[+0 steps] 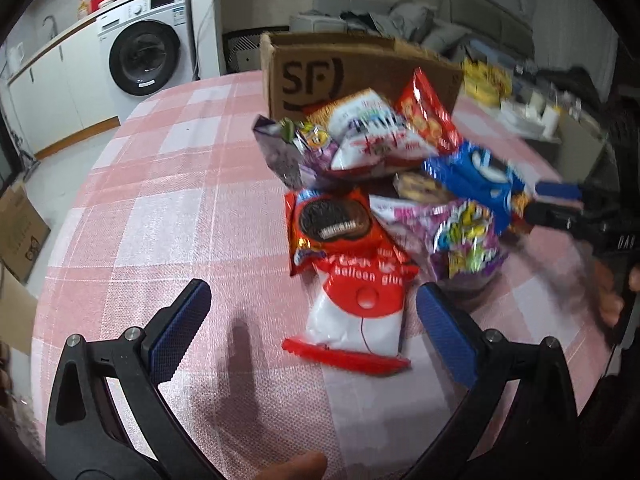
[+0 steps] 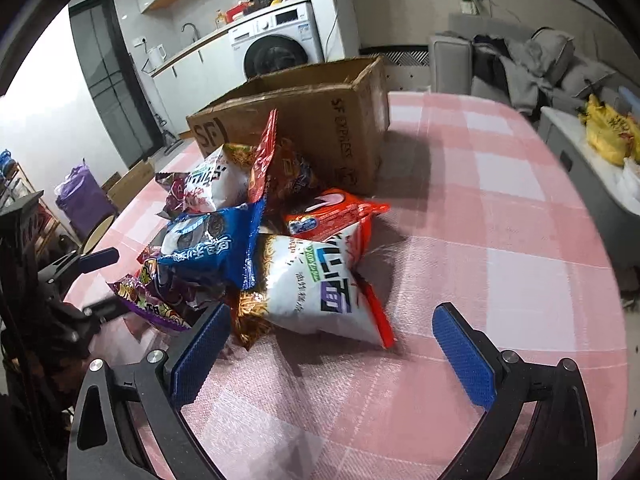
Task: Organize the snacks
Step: 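Grasp the white-red packet with the left gripper while the right grasps the white noodle bag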
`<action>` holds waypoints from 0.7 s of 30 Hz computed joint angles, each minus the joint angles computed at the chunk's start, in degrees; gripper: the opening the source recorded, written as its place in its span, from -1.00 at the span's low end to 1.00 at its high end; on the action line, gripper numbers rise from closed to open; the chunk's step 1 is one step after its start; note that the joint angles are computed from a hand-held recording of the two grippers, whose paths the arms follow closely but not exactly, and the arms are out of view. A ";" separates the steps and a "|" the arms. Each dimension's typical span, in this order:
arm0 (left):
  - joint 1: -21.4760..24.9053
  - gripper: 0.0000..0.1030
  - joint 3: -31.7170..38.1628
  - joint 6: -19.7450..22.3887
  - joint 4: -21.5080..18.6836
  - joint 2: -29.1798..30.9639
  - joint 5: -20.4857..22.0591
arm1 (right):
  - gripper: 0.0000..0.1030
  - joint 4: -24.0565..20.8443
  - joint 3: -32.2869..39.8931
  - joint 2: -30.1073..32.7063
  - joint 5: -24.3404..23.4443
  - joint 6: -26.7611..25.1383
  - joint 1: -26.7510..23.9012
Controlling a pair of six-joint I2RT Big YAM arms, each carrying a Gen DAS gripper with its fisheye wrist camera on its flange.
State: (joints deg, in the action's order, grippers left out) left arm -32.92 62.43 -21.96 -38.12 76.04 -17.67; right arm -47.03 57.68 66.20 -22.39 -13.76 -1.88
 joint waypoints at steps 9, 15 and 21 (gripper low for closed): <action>1.82 0.40 1.09 -0.16 -1.83 1.77 5.43 | 0.74 -1.53 2.94 4.22 -1.35 1.25 1.67; 3.21 -0.22 -1.21 -0.08 2.11 0.17 9.53 | 0.61 -1.51 3.30 5.54 -3.97 2.05 1.13; 4.30 -0.24 -3.00 -0.39 6.05 -1.60 10.81 | 0.31 -1.96 2.06 4.10 -5.43 0.73 0.23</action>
State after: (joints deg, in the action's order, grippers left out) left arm -28.62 59.43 -22.36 -32.07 74.44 -6.86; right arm -49.00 59.74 70.30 -27.82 -13.03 -1.65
